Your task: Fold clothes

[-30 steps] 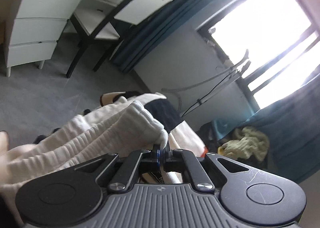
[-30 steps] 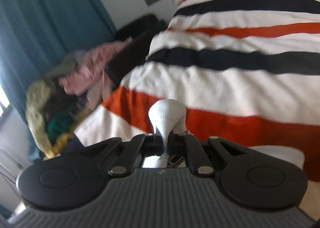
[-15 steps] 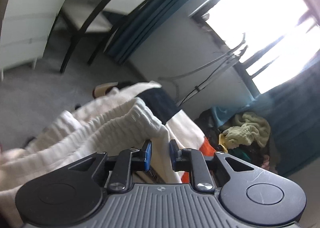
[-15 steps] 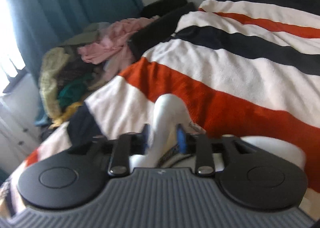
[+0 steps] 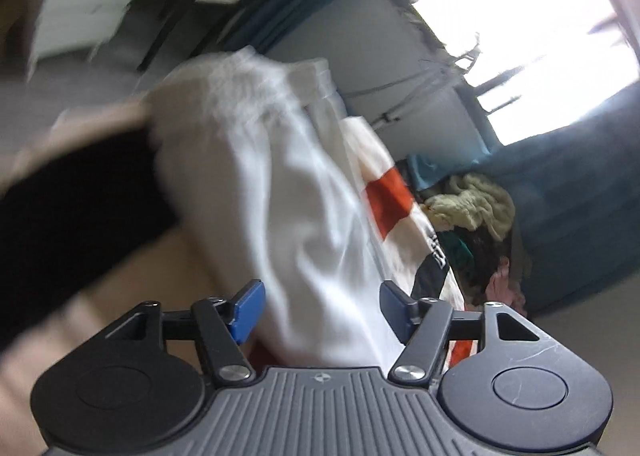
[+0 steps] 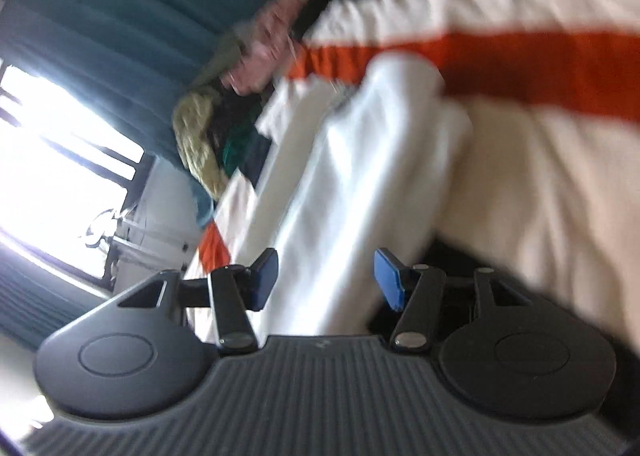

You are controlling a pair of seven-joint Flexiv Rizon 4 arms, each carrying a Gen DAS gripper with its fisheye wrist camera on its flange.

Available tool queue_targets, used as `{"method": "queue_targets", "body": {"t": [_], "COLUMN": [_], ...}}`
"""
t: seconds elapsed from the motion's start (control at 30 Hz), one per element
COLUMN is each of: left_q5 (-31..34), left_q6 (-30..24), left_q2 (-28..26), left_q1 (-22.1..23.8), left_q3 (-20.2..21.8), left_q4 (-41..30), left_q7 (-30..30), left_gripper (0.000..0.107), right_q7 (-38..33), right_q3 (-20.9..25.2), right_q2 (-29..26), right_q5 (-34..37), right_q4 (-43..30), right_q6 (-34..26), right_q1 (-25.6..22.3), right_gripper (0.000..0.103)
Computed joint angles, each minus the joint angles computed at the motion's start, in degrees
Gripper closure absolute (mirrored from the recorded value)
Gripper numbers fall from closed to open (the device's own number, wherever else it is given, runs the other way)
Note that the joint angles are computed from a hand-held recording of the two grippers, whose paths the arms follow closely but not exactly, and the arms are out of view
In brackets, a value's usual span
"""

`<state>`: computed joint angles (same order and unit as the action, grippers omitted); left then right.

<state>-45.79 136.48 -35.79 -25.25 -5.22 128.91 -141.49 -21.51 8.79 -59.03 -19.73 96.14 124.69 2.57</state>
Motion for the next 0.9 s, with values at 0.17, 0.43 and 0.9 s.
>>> {"method": "queue_targets", "body": {"t": [0.17, 0.43, 0.9], "left_q5": [7.6, -9.2, -20.2], "left_q6": [8.2, 13.3, 24.0], "left_q2": [-5.9, -14.5, -11.8], "left_q1": [5.1, 1.2, 0.7], "left_q3": [-3.2, -1.7, -5.7], "left_q4": [0.1, -8.1, -7.8], "left_q7": [-20.4, -17.7, -8.2], "left_gripper": [0.038, 0.063, 0.099], "right_q7": [5.7, 9.4, 0.4], "right_q3": [6.2, -0.4, -7.7], "right_q2": [-4.3, -11.7, -12.8], "right_q5": [-7.5, -1.8, 13.4], "right_q4": [-2.2, -14.2, -19.7], "right_q6": [0.9, 0.5, 1.5], "right_q1": [-5.5, 1.3, 7.9], "right_gripper": [0.047, 0.055, 0.092]}}
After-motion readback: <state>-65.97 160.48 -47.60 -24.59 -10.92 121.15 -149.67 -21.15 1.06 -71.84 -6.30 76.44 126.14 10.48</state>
